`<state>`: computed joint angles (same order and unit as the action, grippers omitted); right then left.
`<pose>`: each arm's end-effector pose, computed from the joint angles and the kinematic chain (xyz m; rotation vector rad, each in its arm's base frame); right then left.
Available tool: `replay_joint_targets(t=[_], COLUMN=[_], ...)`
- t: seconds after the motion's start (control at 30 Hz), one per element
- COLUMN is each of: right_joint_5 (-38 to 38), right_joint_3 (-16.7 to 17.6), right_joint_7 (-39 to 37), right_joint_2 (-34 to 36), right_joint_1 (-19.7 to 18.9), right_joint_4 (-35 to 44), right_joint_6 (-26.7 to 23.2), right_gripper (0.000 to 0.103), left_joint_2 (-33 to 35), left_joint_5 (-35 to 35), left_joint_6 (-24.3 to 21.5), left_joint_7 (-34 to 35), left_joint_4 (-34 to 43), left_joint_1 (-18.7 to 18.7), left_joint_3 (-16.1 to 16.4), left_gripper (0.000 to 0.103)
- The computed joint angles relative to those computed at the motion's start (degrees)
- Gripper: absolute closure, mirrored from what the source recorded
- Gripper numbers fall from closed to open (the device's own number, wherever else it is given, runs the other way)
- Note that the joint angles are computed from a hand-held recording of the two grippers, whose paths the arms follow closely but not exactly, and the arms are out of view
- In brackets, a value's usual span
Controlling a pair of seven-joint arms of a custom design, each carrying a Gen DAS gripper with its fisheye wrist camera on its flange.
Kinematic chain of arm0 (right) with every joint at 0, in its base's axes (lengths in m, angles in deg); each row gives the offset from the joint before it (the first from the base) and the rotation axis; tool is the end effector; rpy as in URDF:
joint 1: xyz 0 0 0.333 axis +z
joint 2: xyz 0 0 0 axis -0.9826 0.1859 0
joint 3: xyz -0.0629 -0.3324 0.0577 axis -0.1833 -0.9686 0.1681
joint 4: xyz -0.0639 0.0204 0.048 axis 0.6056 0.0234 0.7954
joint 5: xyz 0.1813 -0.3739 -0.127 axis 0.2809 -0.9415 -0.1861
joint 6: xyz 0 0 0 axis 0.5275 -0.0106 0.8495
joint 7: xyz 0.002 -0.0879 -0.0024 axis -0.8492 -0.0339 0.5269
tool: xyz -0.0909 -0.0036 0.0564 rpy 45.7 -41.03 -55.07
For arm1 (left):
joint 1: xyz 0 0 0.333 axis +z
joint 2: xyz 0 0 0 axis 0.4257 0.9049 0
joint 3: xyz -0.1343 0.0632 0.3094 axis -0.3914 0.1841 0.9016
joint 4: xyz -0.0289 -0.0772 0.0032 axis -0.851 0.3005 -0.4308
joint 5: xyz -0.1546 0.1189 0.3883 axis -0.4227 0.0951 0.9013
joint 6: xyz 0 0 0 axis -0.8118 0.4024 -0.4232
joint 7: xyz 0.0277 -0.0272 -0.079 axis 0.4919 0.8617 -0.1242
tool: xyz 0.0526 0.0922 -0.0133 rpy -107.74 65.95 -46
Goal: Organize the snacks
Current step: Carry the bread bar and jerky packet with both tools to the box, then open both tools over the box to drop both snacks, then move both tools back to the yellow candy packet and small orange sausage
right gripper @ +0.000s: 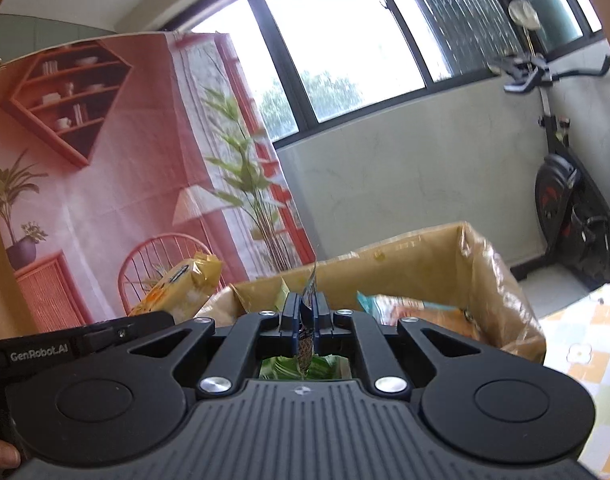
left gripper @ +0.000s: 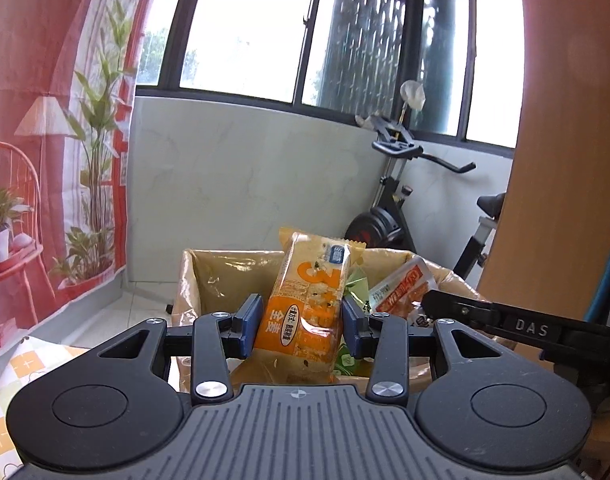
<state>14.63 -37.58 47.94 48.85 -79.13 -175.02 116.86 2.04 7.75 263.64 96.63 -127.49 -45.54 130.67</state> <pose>0.4295 0.1196 0.6586 -1.1509 1.4255 -0.7454 0.5060 -0.1715 0.6105 -1.1702 1.8648 -1.4594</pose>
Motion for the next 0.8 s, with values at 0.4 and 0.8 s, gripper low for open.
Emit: replay_joint_targets(t=[0.4,0.8], right_joint_5=[-1.5,-2.2], right_joint_3=[8.1,13.7], right_joint_7=[2.1,5.9], right_joint_2=[-4.9,-16.1], right_joint_1=[-10.3,-17.4], right_joint_4=[-2.8,-10.2], right_joint_6=[-0.7,0.7], right_gripper=[0.068,0.060], left_joint_2=[0.3,-8.3], left_joint_5=[-2.4,5.1], left_joint_6=[0.3,2.2], left_joint_7=[1.7,-5.2], left_joint_4=[0.0,-10.7], left_joint_1=[4.3,14.4], left_joint_3=[-3.8,-12.6], left_gripper=[0.031,0.030])
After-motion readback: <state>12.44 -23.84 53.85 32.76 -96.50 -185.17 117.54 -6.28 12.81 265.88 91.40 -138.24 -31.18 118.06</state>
